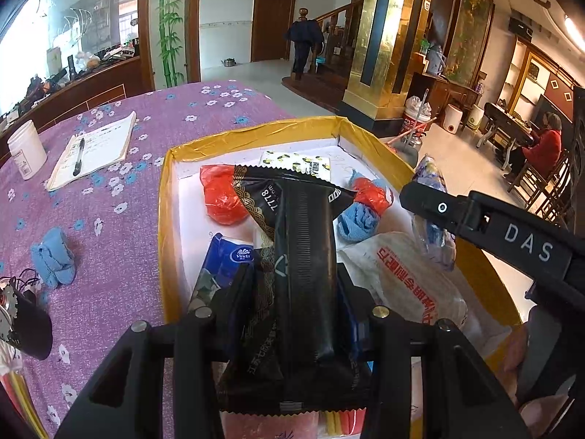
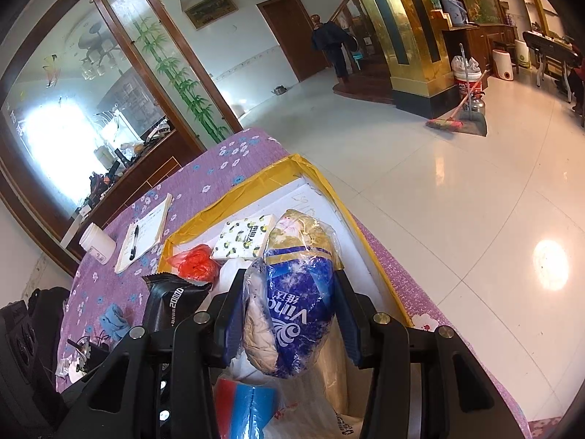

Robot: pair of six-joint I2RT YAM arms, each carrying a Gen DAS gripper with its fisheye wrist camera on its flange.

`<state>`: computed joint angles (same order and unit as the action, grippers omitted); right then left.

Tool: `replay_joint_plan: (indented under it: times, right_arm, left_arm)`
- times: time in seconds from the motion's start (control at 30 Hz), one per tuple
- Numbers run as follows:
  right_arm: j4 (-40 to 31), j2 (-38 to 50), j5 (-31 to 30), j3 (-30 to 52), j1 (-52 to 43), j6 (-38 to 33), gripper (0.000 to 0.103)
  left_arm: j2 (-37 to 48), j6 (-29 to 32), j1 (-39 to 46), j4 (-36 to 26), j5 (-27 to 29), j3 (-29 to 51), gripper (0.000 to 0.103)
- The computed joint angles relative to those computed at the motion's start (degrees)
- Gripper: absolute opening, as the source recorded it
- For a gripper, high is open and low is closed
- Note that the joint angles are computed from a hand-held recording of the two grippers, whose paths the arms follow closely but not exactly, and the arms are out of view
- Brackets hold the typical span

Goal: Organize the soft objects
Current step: 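Carry the Vinda bag and black pouch over the yellow-rimmed box with both grippers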

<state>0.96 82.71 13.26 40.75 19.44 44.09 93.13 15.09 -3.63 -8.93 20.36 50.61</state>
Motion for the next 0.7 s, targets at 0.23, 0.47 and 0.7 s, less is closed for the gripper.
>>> replay_joint_plan:
  times: [0.23,0.47,0.7]
  right_arm:
    - [0.1,0.14,0.0,0.02,0.03,0.04,0.048]
    - [0.69,1.25,-0.53,0.46,-0.19,-0.93,0.048]
    - [-0.3,2.52,-0.76,2.12,0.64,-1.79,0.049]
  left_arm:
    - [0.09,0.09,-0.02,0.18,-0.18,-0.07,0.042]
    - [-0.26,0.24,0.29,0.48,-0.52,-0.34,0.042]
    - [-1.75,-0.38,-0.41,2.4,-2.39,-2.1,0.043]
